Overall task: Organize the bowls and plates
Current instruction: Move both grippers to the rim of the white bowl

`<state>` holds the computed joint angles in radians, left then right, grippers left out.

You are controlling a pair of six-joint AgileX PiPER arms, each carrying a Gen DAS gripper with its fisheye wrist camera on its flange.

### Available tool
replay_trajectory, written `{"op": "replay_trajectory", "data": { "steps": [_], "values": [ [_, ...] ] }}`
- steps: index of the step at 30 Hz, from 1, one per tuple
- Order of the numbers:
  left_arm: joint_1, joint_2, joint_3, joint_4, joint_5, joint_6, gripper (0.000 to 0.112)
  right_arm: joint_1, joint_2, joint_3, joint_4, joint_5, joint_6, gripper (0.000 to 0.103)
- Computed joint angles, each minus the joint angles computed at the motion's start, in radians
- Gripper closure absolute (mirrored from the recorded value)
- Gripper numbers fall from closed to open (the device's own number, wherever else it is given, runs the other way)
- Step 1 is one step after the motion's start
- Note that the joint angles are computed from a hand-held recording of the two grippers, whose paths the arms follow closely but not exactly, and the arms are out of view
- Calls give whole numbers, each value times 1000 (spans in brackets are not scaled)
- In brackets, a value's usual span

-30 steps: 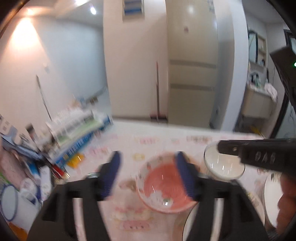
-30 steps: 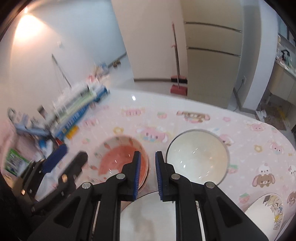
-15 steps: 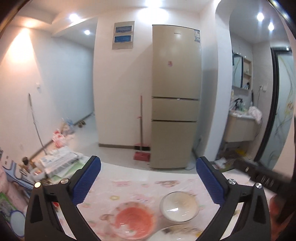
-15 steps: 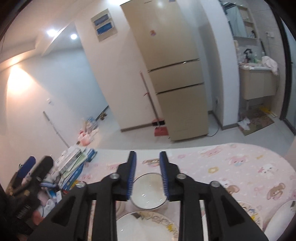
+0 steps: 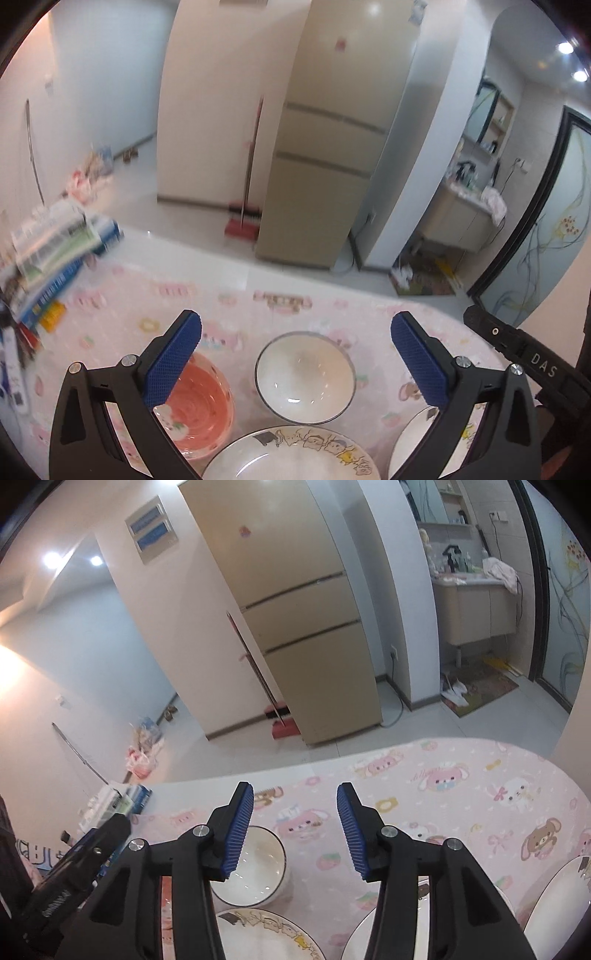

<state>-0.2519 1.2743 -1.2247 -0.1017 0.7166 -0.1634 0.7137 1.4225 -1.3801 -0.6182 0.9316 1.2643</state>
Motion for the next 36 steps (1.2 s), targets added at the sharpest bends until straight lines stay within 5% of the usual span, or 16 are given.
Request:
{"op": "replay_trajectory", "data": {
  "steps": [12, 27, 31, 36],
  "values": [
    [15, 158, 42, 40, -104, 34, 15, -154, 247, -16, 412, -163, -287, 53],
    [107, 269, 23, -263, -56, 403, 49, -113, 390, -122, 390, -69, -299, 58],
    [128, 298, 0, -275, -20, 388, 70, -109, 401, -128, 396, -69, -307, 63],
    [100, 322, -5, -227, -7, 373, 79, -105, 412, -136, 383, -58, -310, 65]
  ]
}}
